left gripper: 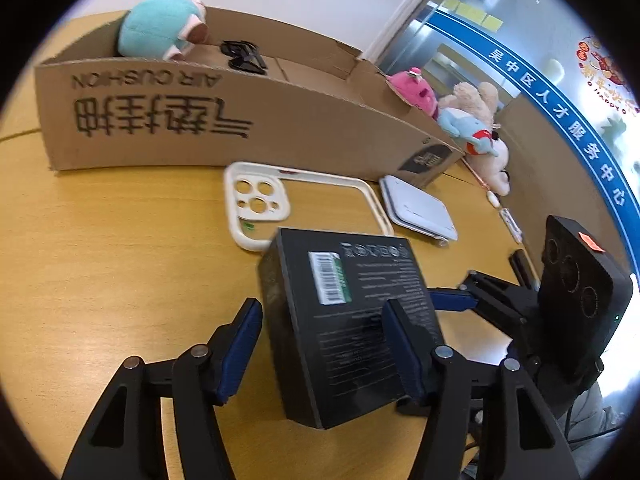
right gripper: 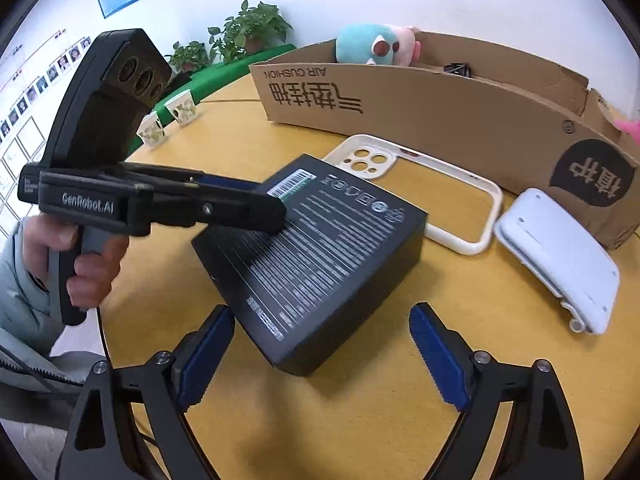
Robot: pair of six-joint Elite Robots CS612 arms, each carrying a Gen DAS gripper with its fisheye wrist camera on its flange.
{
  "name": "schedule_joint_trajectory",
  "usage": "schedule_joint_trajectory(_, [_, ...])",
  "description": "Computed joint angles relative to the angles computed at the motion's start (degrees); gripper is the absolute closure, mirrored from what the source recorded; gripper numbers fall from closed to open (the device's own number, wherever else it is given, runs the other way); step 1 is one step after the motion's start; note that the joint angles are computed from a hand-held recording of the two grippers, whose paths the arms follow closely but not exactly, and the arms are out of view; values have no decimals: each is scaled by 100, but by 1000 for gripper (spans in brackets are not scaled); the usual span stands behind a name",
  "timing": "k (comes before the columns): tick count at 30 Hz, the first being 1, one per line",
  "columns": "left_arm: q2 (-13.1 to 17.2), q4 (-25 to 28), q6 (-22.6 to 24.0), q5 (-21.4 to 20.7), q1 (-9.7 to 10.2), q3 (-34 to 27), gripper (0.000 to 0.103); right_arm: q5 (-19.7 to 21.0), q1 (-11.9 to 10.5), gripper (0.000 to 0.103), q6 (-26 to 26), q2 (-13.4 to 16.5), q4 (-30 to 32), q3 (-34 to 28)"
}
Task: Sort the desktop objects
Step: 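Grasp the black product box with the left gripper and lift it, then carry the black product box into the cardboard box and open the left gripper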
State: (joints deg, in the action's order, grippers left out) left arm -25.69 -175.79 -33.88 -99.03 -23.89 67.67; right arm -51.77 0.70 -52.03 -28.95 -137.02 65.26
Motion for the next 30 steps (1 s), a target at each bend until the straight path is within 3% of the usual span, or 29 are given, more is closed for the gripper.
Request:
schedule_joint_trajectory(4, [7, -108, -149, 105, -23, 28, 42, -162, 72, 16, 69, -15, -404, 127])
schedule_joint_trajectory(7, [-67, -213, -143, 344, -58, 129, 48, -28, 48, 18, 191, 2, -366, 95])
schedule_joint_trajectory(14, [-250, -563, -109, 763, -95, 232, 49, 244, 46, 20, 531, -137, -1030, 283])
schedule_joint_trajectory(17, [-328, -687, 108, 1010, -108, 187, 49, 184, 85, 20, 551, -219, -1358, 307])
schedule_joint_trajectory(24, [-339, -820, 561, 1284, -54, -257, 49, 252, 132, 20, 816, -237, -1843, -47])
schedule_joint_trajectory(30, [-132, -730, 917, 1240, 49, -989, 49, 207, 175, 20, 979, -85, -2009, -689])
